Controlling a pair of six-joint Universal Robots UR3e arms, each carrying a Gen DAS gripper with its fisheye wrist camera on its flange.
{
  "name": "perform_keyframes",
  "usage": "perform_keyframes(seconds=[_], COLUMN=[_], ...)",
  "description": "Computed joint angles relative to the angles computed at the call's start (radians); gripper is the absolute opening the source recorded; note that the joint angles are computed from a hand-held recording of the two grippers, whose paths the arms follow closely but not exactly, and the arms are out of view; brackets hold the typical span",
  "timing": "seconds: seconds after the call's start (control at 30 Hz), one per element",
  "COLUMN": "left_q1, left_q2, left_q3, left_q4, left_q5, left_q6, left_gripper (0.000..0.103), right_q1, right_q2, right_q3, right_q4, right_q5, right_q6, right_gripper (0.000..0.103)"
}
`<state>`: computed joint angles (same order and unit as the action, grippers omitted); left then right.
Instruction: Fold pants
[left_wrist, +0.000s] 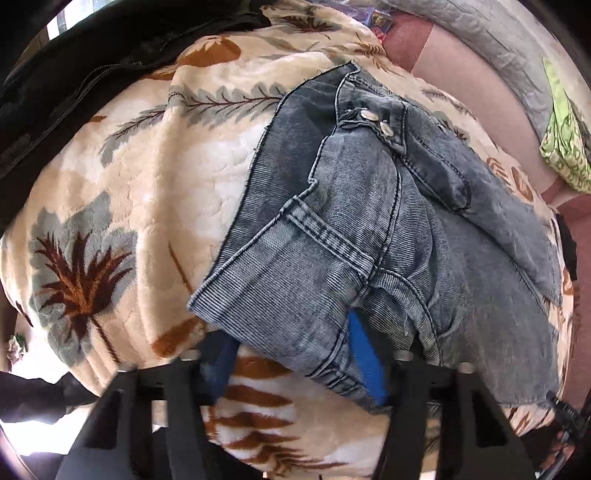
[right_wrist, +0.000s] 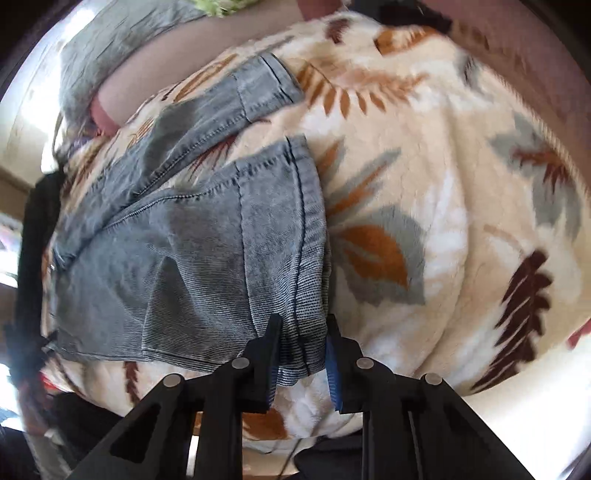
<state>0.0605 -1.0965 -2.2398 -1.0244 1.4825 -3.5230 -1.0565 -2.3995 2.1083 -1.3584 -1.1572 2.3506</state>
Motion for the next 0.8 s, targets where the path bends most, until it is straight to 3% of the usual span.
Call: perform_keyframes(seconds=[0.13, 0.17, 0.3, 0.43, 0.47, 0.5, 0.53, 0.6, 0.67, 0.73, 0.8], left_q1=[0.012, -0.008, -0.082, 0.07, 0.109, 0.143, 0.149, 0.072, -0.015, -0.15, -0.235], left_q2=[-0.003, -0.007, 0.087, 0.171, 0.183, 0.194, 0.204, 0.155, 0.131, 0.054, 0.004], left_q3=[0.041, 0.062, 0.049, -0.043, -0.051, -0.039, -0.017, 0.066, 0.135, 0.223, 0.272], left_q4=[-0.041, -0.049, -0.047, -0.154, -0.169, -0.202, -0.217, -0.217, -0.2, -0.153, -0.107], left_q5=[-0.024, -0.009, 0.037, -0.109, -0.137, -0.164, -0.16, -0.066, 0.024, 0.171, 0.254], left_q6=[0.042, 0.026, -0.079, -0.047, -0.016, 0.011, 0.009, -0.006, -0.045, -0.107, -0.13], left_gripper=[0.026, 0.025, 0.025, 0.029, 0.029, 0.033, 0.042, 0.053, 0.054, 0.055, 0.055], right_q1=[0.027, 0.0, 0.029, 0.107, 0.091, 0.062, 0.016, -0.123, -0.177, -0.12, 0.025], right_q2=[-0.016, -0.021, -0.016, 0.063, 0.085, 0.093, 0.093, 0.084, 0.149, 0.237, 0.37], right_q3=[-0.061, -0.094, -0.068, 0.038, 0.047, 0.032, 0.002, -0.087, -0.187, -0.227, -0.245], right_q4=[-0.053, -0.031, -0.171, -0.264, -0.26, -0.232, -0.183, -0.034, 0.053, 0.006, -0.173], right_q5=[0.008, 0.02, 0.012, -0.125, -0.143, -0.134, -0.109, 0.001, 0.097, 0.145, 0.144], right_q6=[-0.004, -0.04, 0.006, 0.047, 0.047, 0.035, 0.017, -0.062, -0.089, -0.024, 0.121], right_gripper=[0.023, 0.023, 0.023, 0.023, 0.028, 0.041, 0.047, 0.068, 0.071, 0.072, 0.071])
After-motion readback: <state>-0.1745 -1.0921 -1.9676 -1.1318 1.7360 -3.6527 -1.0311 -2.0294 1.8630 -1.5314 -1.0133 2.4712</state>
